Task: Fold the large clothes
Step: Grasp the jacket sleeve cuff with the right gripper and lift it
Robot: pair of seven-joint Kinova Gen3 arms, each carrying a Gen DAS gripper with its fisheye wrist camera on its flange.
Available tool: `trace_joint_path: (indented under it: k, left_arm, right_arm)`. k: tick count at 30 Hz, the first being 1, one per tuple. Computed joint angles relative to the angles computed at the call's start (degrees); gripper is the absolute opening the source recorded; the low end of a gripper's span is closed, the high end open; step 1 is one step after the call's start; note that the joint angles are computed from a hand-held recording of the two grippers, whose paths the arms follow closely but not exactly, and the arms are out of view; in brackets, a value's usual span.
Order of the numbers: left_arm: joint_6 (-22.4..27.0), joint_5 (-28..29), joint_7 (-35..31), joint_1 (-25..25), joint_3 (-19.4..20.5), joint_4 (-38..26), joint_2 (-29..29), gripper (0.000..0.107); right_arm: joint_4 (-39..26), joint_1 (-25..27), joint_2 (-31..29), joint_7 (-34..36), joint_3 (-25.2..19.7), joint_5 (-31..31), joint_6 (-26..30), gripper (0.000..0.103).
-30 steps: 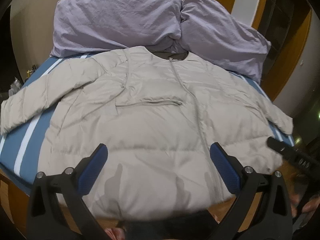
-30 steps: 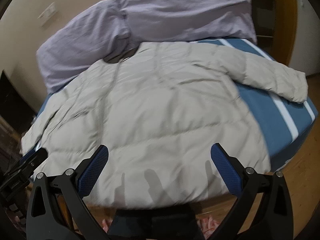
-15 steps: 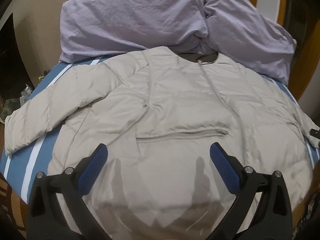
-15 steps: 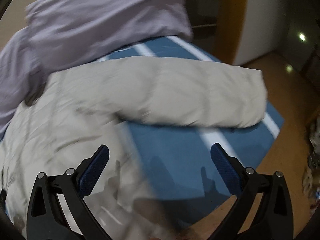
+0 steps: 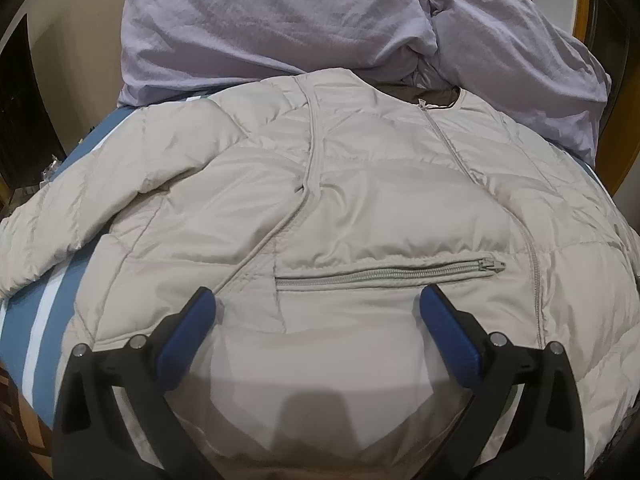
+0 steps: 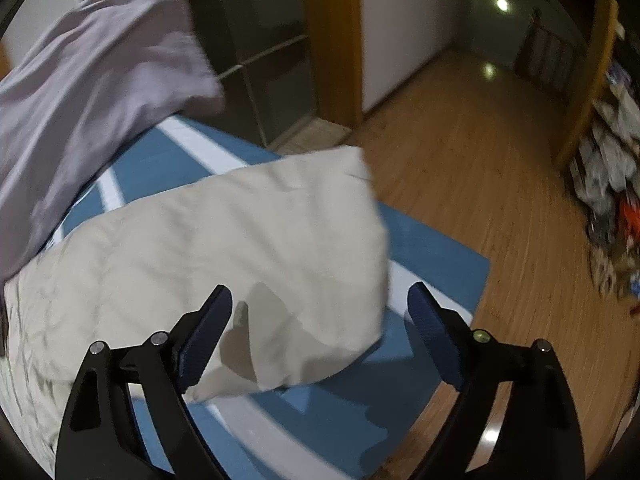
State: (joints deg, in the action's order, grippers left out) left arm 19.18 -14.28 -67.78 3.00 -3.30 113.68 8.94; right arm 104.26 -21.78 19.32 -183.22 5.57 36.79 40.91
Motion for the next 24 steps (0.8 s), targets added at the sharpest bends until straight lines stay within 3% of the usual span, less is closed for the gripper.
trace_joint_path:
  k: [6, 8, 10, 11, 13, 15, 24]
  left_arm:
    - [-0.89, -1.29, 1.4, 0.93, -0.73, 0.37, 0.46, 0.101]
    - [-1.01, -0.9, 0.95, 0.56, -0.49, 0.37, 0.54, 0.101]
    - [-1.21, -0.58, 0.55, 0.3, -0.39, 0.39, 0.61, 0.101]
    - [-1.19, -0.58, 0.55, 0.36, -0.45, 0.37, 0.59, 0.101]
    - [-1.16, -0.58, 0.53, 0.44, -0.53, 0.33, 0.58, 0.101]
    - [-1.4, -0.42, 0.39, 0.34, -0.51, 0.4, 0.59, 0.101]
    - [-2.81, 1.26, -1.24, -0.42, -0.22, 1.02, 0.56, 0.101]
  right_arm:
    - [4.09, 3.39, 0.41, 0.58, 1.06, -4.33, -9.26, 0.077]
    - [5.4, 1.24, -0.19, -1.06, 2.67, -2.44, -10.52, 0.066]
    - [5.97, 1.93, -0.41, -0.46, 1.99, -1.79, -12.77, 0.043]
    - [6.03, 1.74, -0.53, 0.22, 2.14, -2.25, -13.34, 0.041]
    - [5.3, 0.14, -0.4, 0.48, 3.11, -1.98, -12.29, 0.027]
    - [4.83, -0.44, -0.68, 0.55, 3.25, -1.68, -11.29, 0.021]
    - [-3.76, -5.94, 0.5, -1.38, 1.43, 5.18, -0.81, 0.018]
